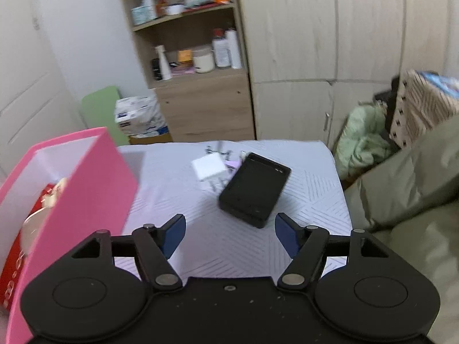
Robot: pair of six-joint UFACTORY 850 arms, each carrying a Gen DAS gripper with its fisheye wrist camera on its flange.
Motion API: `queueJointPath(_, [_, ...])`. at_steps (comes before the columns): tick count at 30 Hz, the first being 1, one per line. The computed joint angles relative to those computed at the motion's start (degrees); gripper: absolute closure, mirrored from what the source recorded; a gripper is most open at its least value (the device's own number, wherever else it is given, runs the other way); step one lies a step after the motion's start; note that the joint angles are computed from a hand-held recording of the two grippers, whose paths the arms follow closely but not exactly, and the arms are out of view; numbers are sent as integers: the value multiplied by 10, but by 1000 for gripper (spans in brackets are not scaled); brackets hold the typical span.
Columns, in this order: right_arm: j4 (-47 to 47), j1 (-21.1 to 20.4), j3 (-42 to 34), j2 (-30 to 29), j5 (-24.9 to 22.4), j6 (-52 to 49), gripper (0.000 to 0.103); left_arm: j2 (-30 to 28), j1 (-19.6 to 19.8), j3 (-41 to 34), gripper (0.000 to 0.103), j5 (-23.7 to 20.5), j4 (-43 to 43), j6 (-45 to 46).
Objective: Organize rigid objects
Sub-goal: 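Move the right tool to the black rectangular device and grasp it, then carry the black device into the pink box and release it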
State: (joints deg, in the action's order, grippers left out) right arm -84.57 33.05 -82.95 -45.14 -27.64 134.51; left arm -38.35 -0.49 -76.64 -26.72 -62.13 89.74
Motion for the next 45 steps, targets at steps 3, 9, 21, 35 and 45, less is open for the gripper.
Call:
queueJointPath(3, [-1,-10,-15,-21,6,17,29,-1,1,-1,86,-2,-2,3])
queueJointPath(9, [-101,-27,-34,-51,-1,174,7,0,-4,-2,86,6,21,-8])
queueJointPath(21, [-26,-39,-104,-105,0,95,7,-5,2,-9,85,-12,17,-13])
queueJointPath(35, [-153,0,-29,-52,-12,196,31,0,5,3,85,-11,-27,34])
queueJointPath(45, [-203,32,28,-6,9,259,69,-2,7,1,84,-16,-27,30])
